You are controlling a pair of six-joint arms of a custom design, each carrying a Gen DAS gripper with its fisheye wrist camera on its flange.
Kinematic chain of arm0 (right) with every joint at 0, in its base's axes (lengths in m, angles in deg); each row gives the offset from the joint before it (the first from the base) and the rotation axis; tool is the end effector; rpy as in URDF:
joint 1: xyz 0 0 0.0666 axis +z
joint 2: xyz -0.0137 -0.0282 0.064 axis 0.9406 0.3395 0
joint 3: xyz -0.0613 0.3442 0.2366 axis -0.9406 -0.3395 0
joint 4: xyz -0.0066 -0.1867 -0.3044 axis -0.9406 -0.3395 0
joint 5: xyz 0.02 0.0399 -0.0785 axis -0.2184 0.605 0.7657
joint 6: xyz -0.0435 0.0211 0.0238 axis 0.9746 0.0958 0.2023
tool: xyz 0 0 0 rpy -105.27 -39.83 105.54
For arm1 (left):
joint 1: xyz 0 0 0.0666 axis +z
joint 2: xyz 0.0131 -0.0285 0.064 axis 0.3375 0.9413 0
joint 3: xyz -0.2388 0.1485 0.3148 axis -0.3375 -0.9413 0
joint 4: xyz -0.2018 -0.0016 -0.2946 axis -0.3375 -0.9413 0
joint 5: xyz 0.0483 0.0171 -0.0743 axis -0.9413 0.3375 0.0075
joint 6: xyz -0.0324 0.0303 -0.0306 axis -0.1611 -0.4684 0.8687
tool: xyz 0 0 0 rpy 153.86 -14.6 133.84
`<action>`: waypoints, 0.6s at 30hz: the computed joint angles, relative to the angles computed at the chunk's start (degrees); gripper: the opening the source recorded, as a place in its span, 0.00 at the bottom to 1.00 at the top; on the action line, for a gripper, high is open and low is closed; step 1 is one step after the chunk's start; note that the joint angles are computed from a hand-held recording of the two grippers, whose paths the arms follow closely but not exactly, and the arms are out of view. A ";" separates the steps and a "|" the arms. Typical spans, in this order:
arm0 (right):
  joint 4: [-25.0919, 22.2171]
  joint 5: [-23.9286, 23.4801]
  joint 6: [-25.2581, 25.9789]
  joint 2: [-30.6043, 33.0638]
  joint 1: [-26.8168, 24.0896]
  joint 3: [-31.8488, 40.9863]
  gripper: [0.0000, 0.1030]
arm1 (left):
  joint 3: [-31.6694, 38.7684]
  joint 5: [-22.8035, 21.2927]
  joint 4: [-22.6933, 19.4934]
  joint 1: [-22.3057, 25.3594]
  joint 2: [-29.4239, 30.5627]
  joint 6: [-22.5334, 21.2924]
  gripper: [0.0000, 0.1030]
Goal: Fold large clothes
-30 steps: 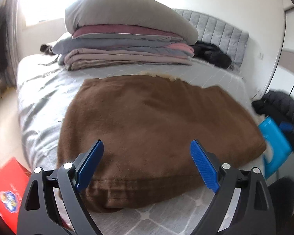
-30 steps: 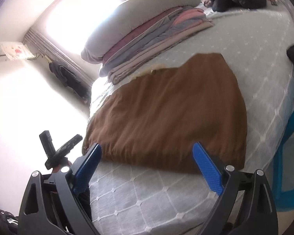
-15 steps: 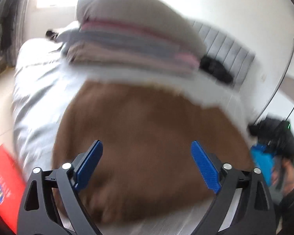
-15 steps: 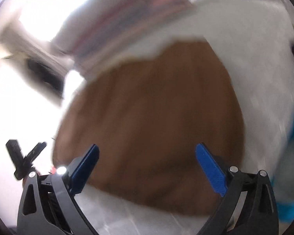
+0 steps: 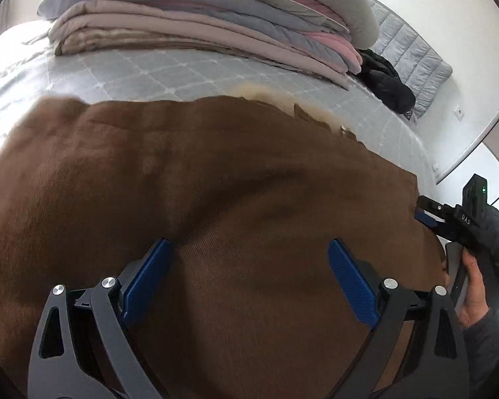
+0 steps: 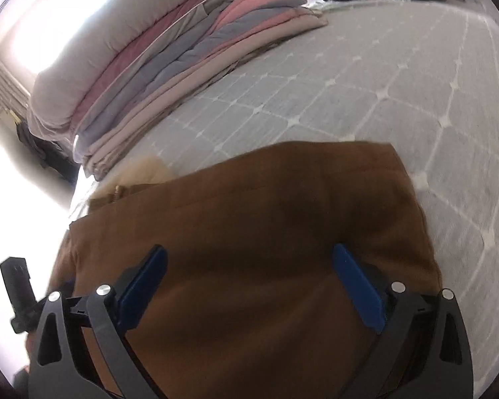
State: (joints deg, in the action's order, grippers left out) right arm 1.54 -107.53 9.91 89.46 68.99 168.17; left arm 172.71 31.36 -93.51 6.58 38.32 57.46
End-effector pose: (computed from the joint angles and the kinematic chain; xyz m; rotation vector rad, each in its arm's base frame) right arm 0.6397 0.0074 0.4989 -0.1788 2.5040 0.8061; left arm 0.4041 -0.0959 0.5352 -0.3000 2.4487 -0.3512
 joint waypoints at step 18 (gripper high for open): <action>9.68 -11.76 -10.11 -12.33 -4.80 -14.50 0.93 | -2.68 4.19 1.26 7.84 -9.67 4.62 0.89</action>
State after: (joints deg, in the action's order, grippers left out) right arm 11.22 -119.30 -0.20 77.13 64.19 153.67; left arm 170.03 35.55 -92.25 14.42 28.64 62.08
